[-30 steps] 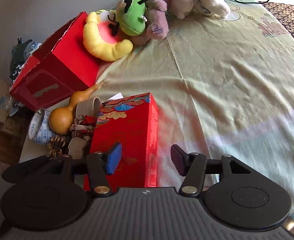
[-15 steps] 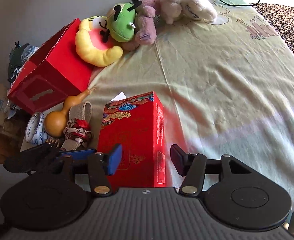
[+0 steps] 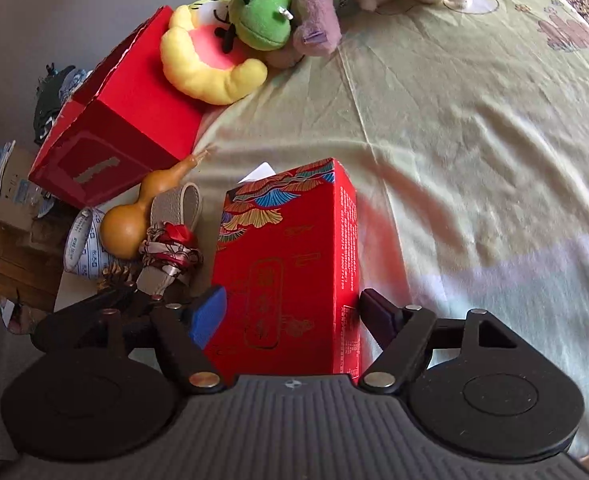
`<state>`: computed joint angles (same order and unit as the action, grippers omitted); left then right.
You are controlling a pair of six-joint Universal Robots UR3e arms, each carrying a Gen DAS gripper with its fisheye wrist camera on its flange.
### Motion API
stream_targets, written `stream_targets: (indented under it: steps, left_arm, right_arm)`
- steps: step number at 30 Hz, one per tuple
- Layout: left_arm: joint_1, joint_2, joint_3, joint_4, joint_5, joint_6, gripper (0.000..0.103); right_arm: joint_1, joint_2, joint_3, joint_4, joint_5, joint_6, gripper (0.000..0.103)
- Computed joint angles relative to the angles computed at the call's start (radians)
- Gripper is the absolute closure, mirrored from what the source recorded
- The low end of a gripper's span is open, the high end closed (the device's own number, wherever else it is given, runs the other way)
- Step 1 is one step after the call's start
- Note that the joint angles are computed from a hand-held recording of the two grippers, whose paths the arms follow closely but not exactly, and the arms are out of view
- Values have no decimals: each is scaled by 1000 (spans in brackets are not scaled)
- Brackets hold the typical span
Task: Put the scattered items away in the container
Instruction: 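Lift the red gift box with the right gripper toward the red box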
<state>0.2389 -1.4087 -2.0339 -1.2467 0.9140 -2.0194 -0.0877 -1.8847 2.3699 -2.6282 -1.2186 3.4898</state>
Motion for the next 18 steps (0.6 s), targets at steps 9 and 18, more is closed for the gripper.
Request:
stream_targets:
  steps: [9,18]
  left_arm:
    - [15,107,-16,-58,-34,92,5]
    - [67,178,71,-152,-119,122,5]
  right_arm:
    - [-69,-204,67,55,35,-1,29]
    - [-25,-195,-25,-1,13,42,29]
